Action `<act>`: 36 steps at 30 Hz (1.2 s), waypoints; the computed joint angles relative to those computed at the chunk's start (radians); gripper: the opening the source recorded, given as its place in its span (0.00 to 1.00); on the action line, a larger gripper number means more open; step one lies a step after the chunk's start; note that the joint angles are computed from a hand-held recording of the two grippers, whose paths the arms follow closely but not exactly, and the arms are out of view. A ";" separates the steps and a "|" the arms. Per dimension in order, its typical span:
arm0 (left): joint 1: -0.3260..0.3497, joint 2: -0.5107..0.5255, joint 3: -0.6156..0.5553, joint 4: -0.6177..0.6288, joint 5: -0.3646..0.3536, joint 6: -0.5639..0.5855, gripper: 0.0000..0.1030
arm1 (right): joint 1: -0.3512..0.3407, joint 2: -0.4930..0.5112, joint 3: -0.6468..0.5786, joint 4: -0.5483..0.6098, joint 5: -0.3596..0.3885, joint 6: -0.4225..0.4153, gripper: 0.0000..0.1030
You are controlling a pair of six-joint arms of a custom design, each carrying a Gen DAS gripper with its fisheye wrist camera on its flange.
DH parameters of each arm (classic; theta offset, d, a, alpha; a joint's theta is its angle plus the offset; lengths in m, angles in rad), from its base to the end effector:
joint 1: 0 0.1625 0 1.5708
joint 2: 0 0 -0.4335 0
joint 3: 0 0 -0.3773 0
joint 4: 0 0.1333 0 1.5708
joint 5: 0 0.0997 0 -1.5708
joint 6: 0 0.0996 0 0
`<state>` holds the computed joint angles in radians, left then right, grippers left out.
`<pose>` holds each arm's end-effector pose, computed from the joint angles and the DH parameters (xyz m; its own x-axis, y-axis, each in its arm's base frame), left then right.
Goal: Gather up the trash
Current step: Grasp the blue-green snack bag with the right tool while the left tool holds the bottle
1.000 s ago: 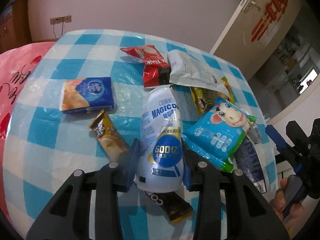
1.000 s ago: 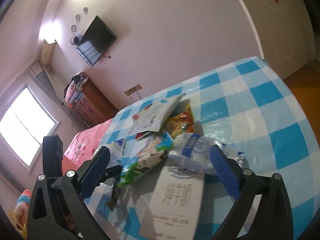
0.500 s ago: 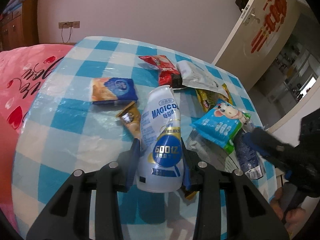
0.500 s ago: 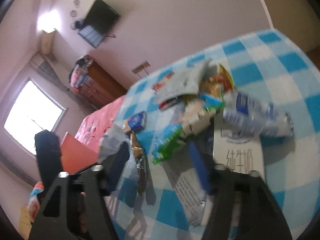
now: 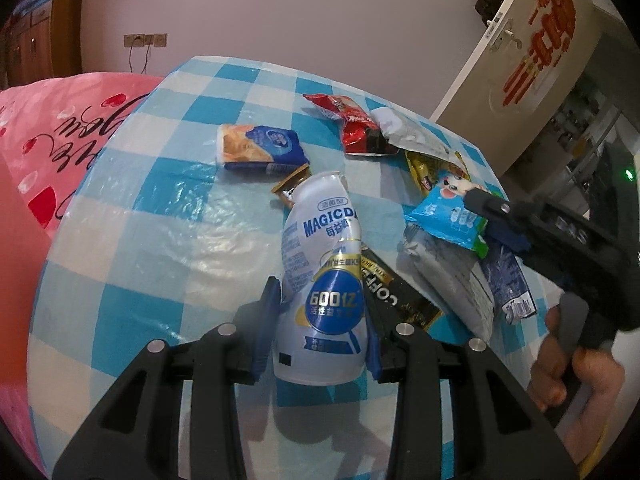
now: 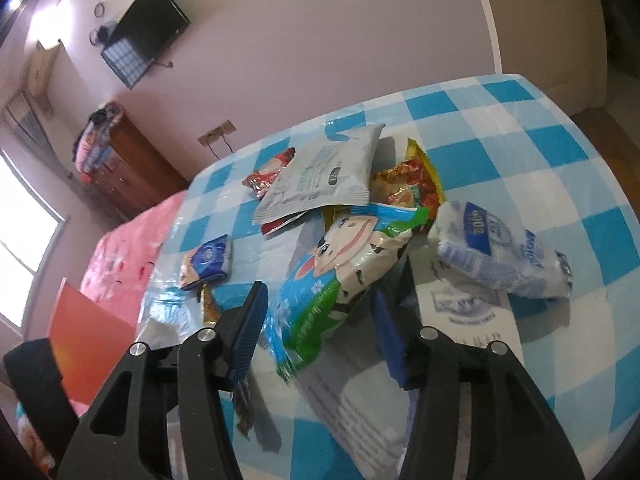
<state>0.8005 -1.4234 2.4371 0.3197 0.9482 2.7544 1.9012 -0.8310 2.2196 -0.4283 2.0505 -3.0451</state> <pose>0.0083 -0.2662 0.1690 -0.8839 0.1693 -0.4360 0.3705 0.8224 -0.4318 0.1895 -0.2834 -0.0179 -0.9463 0.0373 0.3212 -0.1755 0.7751 -0.6070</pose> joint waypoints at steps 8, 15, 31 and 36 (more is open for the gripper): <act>0.042 -0.055 0.008 0.005 0.021 0.034 0.38 | 0.019 0.066 -0.071 -0.002 0.074 -0.059 0.58; 0.081 -0.080 0.012 0.004 0.047 0.062 0.38 | 0.029 0.078 -0.069 -0.034 0.126 -0.096 0.41; 0.045 -0.180 0.058 0.053 0.052 0.024 0.38 | 0.094 0.073 0.003 -0.118 0.111 -0.124 0.31; 0.014 -0.221 0.071 0.082 0.041 0.000 0.38 | 0.127 0.075 0.013 -0.113 0.134 -0.107 0.29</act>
